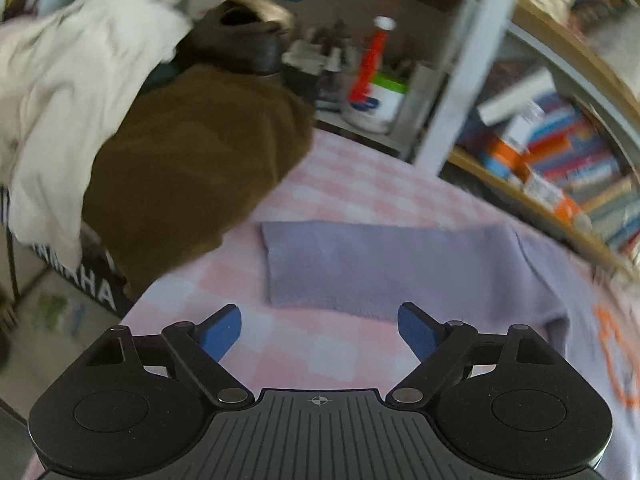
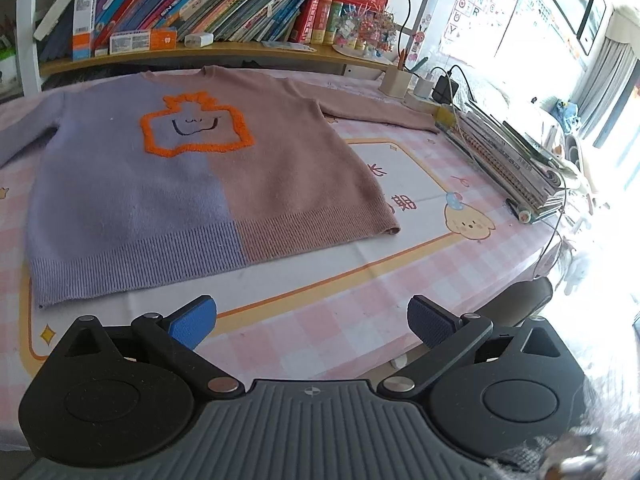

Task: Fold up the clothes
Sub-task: 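Move the left tool to the cuff of the lavender sleeve, then close the left tool on the lavender sleeve cuff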

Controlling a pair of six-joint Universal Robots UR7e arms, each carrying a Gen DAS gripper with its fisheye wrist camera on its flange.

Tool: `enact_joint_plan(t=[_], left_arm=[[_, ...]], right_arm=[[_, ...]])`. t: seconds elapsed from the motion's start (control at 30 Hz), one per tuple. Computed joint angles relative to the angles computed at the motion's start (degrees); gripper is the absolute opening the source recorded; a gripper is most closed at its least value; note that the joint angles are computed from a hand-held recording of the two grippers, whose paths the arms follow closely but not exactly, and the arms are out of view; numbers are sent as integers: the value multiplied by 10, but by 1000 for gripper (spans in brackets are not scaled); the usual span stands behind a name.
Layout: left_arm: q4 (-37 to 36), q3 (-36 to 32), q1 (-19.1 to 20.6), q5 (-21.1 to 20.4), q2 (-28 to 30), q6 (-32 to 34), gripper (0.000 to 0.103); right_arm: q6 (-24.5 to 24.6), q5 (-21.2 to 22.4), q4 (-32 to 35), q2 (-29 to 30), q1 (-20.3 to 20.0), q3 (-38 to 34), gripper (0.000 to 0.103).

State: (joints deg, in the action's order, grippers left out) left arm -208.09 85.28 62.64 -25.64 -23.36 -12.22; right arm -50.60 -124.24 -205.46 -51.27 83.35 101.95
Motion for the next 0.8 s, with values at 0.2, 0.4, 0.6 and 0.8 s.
enact_joint_plan(t=[0.2,0.4,0.6,0.8], left_arm=[[-23,-47,21,-61,16,-30,43],[-26,-94,36,-131,41,-84,43],[-18,-126,35,-115,56,-130,40],[11,-126,37,-69,50,-164,5]], right_arm=[[-15,-15,-13,0,3,4,103],[-9,-44,-27,-1,4,6,103],[-8,-53,-32,-1,2,3,103],[-17,-39,-28,6,3,-10,103]])
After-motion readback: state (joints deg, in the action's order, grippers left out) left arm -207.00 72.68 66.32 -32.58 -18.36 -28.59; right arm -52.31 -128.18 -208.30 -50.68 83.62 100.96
